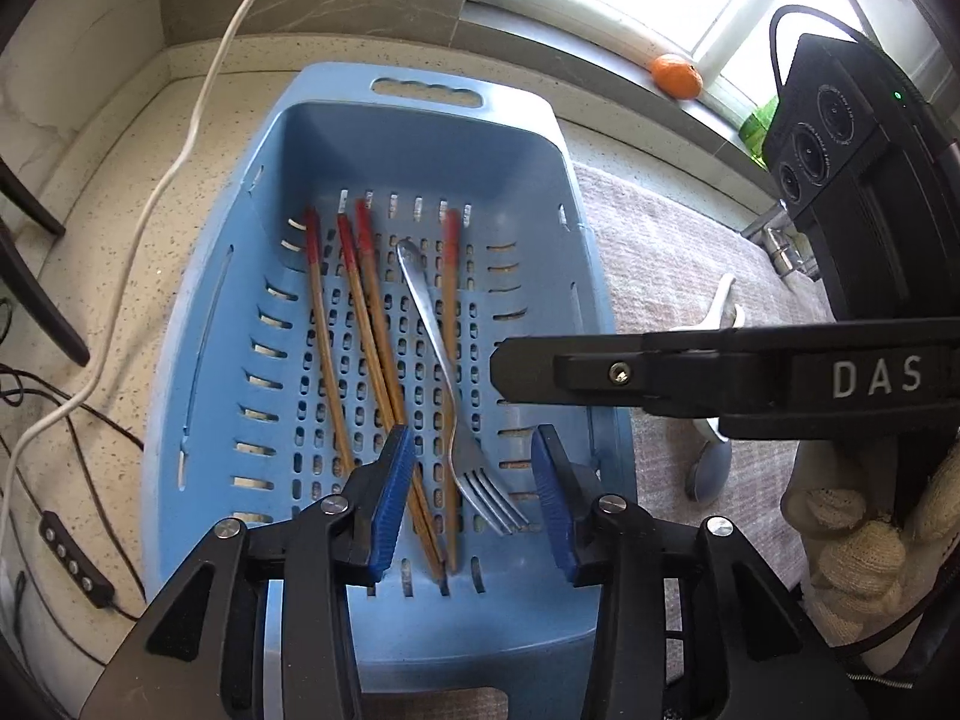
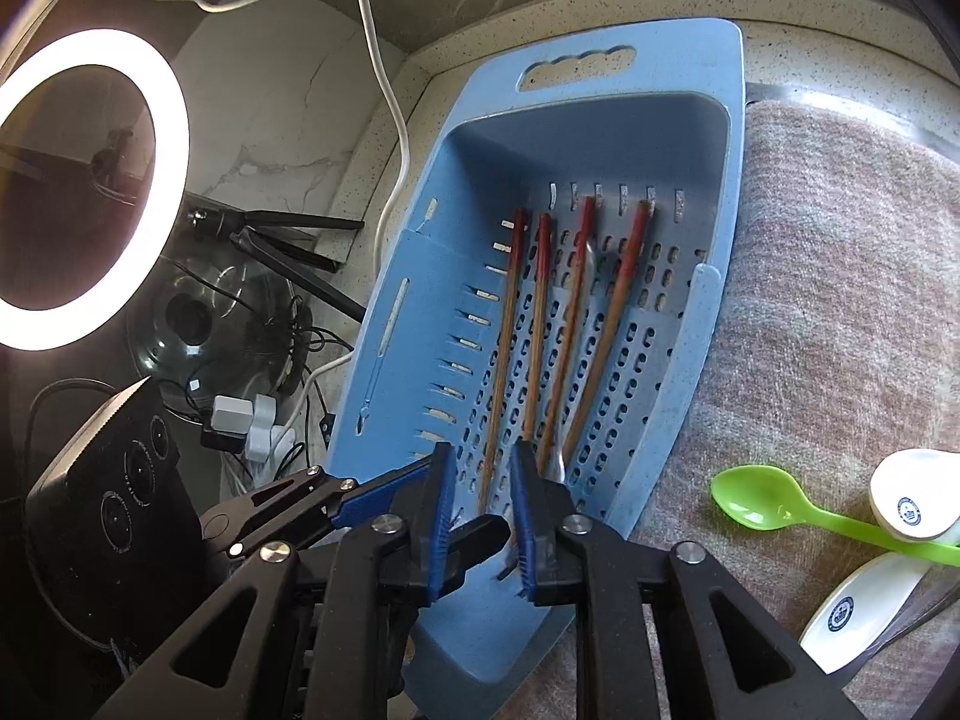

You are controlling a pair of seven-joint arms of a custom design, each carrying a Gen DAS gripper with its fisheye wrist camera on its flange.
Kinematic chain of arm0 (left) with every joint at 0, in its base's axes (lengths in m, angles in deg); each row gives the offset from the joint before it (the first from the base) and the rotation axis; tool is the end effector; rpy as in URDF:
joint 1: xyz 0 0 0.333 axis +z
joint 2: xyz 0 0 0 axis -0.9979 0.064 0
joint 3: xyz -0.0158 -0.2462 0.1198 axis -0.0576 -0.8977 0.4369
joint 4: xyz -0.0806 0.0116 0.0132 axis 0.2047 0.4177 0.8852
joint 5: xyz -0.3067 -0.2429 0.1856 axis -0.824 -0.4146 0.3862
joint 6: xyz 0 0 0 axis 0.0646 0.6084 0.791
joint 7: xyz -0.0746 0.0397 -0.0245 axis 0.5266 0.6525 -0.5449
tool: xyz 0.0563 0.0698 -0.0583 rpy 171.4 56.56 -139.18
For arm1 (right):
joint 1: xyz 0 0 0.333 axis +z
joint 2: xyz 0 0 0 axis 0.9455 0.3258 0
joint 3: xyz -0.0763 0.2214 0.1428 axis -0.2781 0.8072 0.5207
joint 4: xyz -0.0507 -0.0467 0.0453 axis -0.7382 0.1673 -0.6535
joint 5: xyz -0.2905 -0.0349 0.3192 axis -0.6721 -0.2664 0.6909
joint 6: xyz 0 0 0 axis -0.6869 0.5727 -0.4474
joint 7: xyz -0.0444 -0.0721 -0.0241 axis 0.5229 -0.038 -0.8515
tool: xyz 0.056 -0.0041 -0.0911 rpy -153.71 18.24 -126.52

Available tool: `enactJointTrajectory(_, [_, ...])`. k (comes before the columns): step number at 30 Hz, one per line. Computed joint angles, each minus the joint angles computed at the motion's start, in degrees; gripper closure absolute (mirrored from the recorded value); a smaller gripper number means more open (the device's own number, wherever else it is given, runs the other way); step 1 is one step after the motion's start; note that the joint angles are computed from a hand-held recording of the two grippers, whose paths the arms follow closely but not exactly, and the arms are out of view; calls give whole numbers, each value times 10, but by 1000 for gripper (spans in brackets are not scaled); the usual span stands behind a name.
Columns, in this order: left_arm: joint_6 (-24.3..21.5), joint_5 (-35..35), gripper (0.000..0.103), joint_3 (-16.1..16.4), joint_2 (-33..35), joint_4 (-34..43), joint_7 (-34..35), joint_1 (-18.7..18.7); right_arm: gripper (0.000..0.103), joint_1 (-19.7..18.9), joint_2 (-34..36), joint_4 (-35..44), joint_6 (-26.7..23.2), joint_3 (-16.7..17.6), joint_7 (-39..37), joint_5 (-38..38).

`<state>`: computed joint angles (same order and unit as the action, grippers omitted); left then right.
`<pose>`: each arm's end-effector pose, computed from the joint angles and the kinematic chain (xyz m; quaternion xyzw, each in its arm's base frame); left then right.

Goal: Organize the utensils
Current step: 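Lower the fork into the basket and open the grippers, then move both grippers to the white ceramic spoons on the towel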

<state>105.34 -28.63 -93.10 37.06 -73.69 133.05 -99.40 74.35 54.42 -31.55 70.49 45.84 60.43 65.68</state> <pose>0.4520 -0.2443 0.5588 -0.6943 0.6753 -0.2467 0.0334 0.5753 0.0571 0.5432 -0.7703 0.5393 0.2215 0.2582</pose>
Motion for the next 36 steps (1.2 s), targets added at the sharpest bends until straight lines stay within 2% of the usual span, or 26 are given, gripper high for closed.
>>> enactJointTrajectory(14, [9,9,64,-8,-14,-3,-16,-2,69,-25,-13,2,-9,-23,-5,25])
enactJointTrajectory(25, [25,27,64,-27,24,48,-27,-20,69,-87,-5,33,-24,-62,8,36])
enactJointTrajectory(36, [23,29,64,-41,98,116,-14,-53,69,-150,23,47,-33,-80,34,18])
